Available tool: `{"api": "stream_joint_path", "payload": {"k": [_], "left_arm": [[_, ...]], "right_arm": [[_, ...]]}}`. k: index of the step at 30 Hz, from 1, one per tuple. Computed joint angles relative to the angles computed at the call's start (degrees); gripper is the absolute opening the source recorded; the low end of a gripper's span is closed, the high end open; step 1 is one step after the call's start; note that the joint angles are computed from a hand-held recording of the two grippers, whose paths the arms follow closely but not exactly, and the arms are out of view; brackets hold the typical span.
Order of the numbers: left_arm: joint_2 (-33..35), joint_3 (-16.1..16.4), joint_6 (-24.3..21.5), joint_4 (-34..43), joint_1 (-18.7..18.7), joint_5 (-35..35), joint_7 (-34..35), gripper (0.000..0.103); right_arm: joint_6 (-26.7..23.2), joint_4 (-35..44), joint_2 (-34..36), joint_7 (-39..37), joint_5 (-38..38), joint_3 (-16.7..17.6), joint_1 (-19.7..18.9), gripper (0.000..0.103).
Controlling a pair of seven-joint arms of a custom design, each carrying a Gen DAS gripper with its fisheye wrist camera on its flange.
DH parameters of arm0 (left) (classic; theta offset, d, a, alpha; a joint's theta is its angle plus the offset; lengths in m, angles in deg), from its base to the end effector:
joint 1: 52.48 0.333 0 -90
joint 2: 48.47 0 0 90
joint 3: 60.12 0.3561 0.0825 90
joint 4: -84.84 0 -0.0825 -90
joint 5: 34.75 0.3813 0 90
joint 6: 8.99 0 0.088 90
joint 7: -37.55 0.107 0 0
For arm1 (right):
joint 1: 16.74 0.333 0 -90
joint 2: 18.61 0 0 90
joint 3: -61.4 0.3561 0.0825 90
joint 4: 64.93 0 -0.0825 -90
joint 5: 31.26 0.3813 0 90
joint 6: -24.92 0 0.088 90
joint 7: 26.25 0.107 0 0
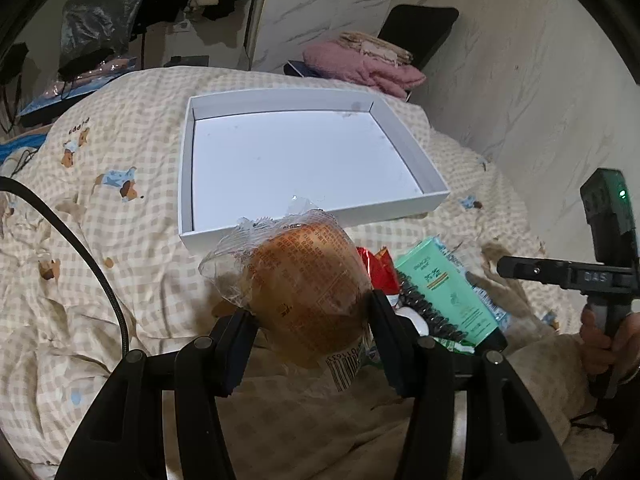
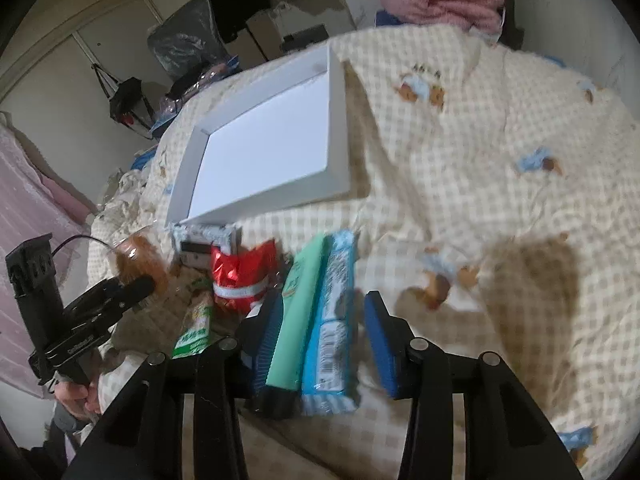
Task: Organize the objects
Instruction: 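Hold the bun in the left gripper while the right gripper grasps the green tube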
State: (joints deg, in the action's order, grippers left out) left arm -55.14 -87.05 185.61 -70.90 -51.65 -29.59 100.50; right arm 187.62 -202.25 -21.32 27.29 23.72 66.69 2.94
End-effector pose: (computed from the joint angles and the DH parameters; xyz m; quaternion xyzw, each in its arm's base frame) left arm 0.3950 -0.2069 0.3930 -0.6208 0.6854 -0.3502 0.1493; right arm 0.4779 0.1757 0.4148 -0.7373 0.5941 -0.0166 0.3212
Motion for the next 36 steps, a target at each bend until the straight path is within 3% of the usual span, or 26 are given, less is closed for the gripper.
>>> {"api": "stream_joint_path", "payload": {"k": [2,5,6,8,15,28,33,36], "left_arm": [[0.05,-2.46,-0.39,0.17,1.90,-1.68,1.69,0.059],[0.13,-2.22,-0.23,0.11,1.66,-1.73,1.78,0.059],[0.17,-2.15,-0.25,0.14,1.56,-1.76,1.83,0.059],[0.23,-2.16,-0.16,0.15,1.49,-2.00,2.00,0.059],[0.16,-3.30,-0.78,0.36,2.31,-3.05,3.06,0.059],[0.16,-3.81,-1.07,0.53,3.17,-1.36,1.78,0.059],[0.18,-3.81,-1.06,0.54,3.14,-1.24,1.70,0.059],[0.18,-3.97,-1.03,0.55,3.26,-1.39,1.79,0.059]], "right_arm": [[-2.19,0.27,0.13,-0.24,-0.79,0.06,0.08,0.045],[-4.14,0.44,0.74,9.17,-12.84,0.92,-0.12,0.045],[-5.18,0.66,1.00,9.97,-13.45,0.86,-0.07,0.045],[-7.34,1.23,1.80,8.74,-10.98,0.57,0.02,0.045],[-7.77,1.60,3.00,6.70,-7.59,0.59,0.07,0.045],[-9.22,2.02,2.92,4.69,-6.03,0.70,0.24,0.045],[-8.65,2.05,3.87,8.55,-11.23,1.05,0.65,0.045],[-8.45,2.11,4.23,7.26,-6.73,0.99,0.42,0.042]]}}
